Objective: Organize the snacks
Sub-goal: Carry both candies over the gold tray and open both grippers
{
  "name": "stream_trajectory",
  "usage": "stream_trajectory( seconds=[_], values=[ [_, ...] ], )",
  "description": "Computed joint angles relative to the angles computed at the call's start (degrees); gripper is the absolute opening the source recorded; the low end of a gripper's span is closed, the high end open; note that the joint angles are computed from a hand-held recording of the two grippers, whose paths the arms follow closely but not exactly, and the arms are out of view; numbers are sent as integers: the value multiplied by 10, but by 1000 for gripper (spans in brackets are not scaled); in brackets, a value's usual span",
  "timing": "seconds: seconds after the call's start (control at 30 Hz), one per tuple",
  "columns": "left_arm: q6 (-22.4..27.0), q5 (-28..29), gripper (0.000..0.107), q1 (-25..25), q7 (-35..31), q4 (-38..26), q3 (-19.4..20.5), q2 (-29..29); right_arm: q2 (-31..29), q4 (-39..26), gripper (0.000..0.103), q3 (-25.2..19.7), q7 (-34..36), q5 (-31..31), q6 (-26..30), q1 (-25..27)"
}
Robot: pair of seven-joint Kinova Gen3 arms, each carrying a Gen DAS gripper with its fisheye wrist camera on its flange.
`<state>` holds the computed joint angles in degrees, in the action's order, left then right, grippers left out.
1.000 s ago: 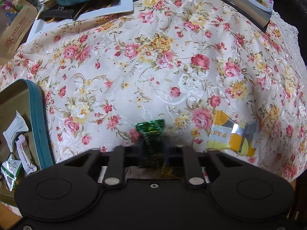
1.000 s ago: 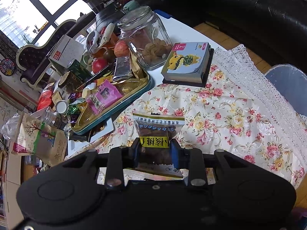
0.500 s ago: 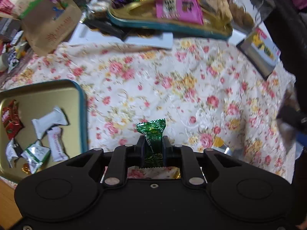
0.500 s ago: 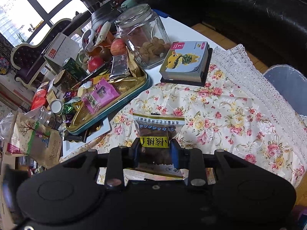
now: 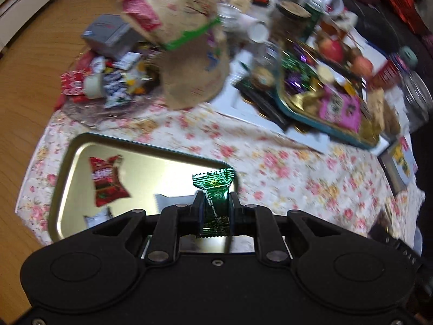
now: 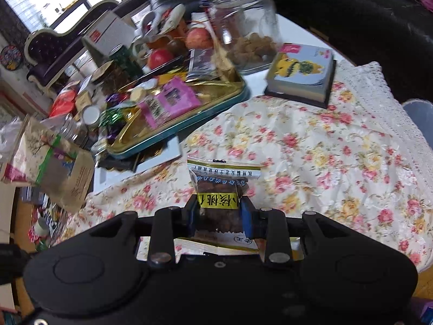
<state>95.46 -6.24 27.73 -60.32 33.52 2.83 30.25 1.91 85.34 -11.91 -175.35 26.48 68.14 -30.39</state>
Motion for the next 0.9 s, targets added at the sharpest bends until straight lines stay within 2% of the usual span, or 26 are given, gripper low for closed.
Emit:
stream_trajectory(
  seconds=[0.2,0.4,0.53,0.6,0.7,0.77,0.9],
  values=[
    [-29,-29,23,-33,0,69,-16,-37,31,-33,33,-8,46,-2,-37,-29],
    [-56,-33,23,-73,-23,137,-11,-73,54,-59,33,-6,120,-33,-90,-56],
    [-61,-20,24,-100,-25,157,-8,-79,71,-82,33,-2,153,-49,-107,-76],
    [-61,-26,26,-104,-24,159,-10,-81,80,-93,33,2,166,-56,-110,-86],
    [-65,-37,36,-103,-18,163,-11,-84,94,-111,33,7,185,-66,-113,-98],
    [-72,-40,48,-104,-14,169,-11,-88,100,-119,34,11,197,-73,-116,-104],
    [-75,-40,48,-104,-14,171,-7,-89,105,-125,35,16,218,-83,-123,-112]
  ],
)
